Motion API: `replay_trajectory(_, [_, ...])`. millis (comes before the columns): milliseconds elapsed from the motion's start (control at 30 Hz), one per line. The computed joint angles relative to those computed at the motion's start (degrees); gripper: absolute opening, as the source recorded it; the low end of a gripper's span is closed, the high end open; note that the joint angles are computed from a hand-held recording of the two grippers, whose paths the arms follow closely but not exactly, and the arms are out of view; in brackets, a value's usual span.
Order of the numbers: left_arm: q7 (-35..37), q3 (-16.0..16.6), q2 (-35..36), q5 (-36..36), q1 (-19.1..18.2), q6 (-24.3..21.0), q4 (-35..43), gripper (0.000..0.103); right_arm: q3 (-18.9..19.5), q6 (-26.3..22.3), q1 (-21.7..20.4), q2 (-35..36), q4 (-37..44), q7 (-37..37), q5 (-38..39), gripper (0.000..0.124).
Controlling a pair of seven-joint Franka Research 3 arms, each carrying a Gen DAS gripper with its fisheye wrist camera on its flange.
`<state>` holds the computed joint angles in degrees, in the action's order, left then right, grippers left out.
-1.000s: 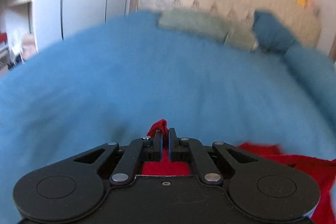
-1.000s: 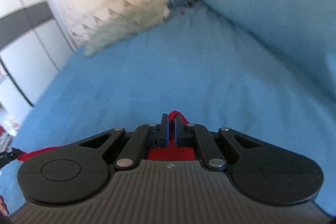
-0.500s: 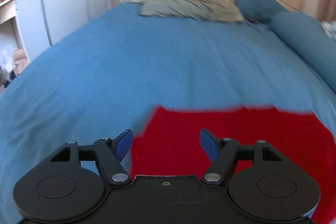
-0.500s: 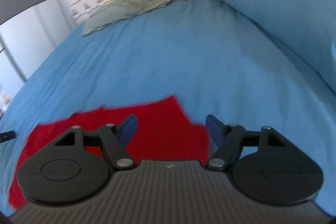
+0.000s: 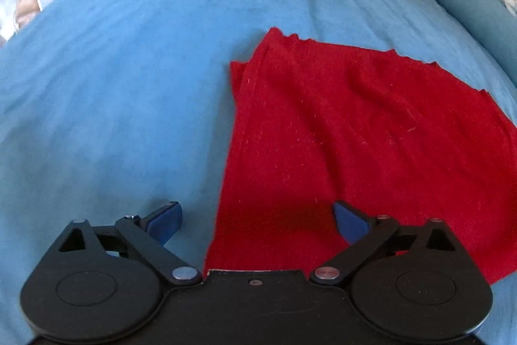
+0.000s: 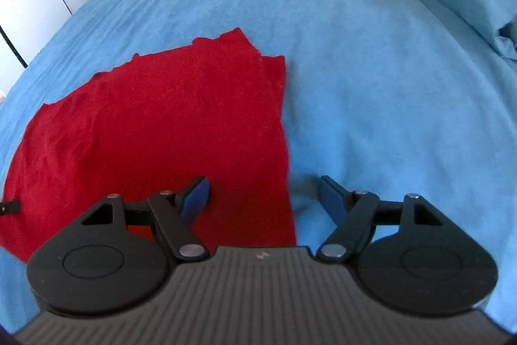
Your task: Fold small clothes
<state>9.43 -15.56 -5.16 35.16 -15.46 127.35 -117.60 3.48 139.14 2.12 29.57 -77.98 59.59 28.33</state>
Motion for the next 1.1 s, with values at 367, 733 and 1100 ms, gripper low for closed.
replay_trajectory(367, [8.95,-1.82,5.68,-1.12,-3.74,-6.56,14.98,0.103,-1.44,-14.66,-1.77,-4.61,2.00,-3.51,0.38,0.095])
replay_trajectory(733, [12.52,1.95,18.76,-2.46,-6.95,-7.07,26.35,0.103,0.80,-14.08,-3.06,4.93,8.92,-1.21,2.57,0.093])
replay_trajectory(1100, [12.85,3.41,23.34,-7.26,-7.12,-10.65,31.07,0.103,1.30,-16.47,-2.48,7.18,12.11,-0.79,3.79,0.047])
